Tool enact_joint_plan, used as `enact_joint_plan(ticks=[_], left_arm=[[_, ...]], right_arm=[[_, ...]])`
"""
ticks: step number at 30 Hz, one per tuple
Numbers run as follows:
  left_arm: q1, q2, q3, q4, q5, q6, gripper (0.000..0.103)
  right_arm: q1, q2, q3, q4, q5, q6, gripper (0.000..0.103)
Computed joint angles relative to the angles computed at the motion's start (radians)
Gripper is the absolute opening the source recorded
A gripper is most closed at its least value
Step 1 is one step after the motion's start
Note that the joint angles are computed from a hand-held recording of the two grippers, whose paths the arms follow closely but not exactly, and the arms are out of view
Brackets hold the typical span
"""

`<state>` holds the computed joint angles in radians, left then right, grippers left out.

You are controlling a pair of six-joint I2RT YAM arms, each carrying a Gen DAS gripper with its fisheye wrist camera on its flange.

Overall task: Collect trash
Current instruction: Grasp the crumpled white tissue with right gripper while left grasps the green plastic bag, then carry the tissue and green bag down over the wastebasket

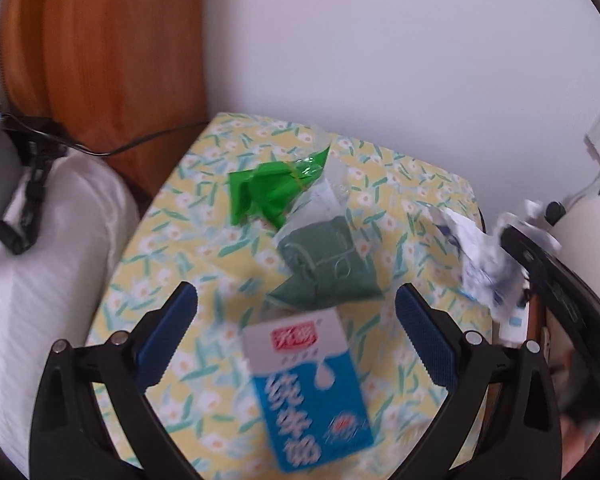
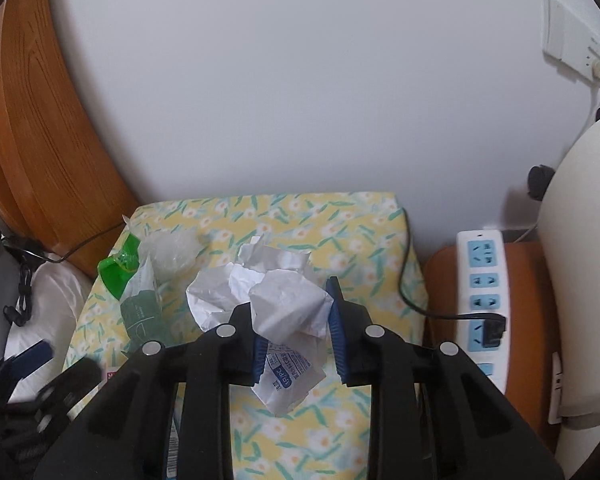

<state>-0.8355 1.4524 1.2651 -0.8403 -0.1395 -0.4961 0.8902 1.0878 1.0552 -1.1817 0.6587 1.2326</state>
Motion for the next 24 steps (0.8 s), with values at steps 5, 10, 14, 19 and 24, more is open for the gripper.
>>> enact_joint_plan(ticks=[5,10,14,19,24], left_arm=[[0.018,0.171,0.104,-0.005,0.006,-0.065,0.095],[0.022,0.296,0.205,-0.057,0.005,-0.054,0.066],[0.033,0.319,0.225,-0.069,0.019,-0.055,0.059],[0.022,0.245,0.186,-0.051,0.034,-0.044,0.051],[-0.013,0.113,0.14,-0.066,0.029,-0.04,0.051]], right_arm=[[0.002,-0.039,-0.023,0.026,-0.007,-0.042,0.027],[0.003,-0.064,-0.058,0.057,-0.041,-0.044,0.027],[0.018,-0.051,-0.071,0.08,-0.052,-0.044,0.027],[0.087,-0.038,-0.053,0.03,-0.02,0.034,0.027],[0.194,-0.016,0.014,-0.086,0.035,0.162,0.027]])
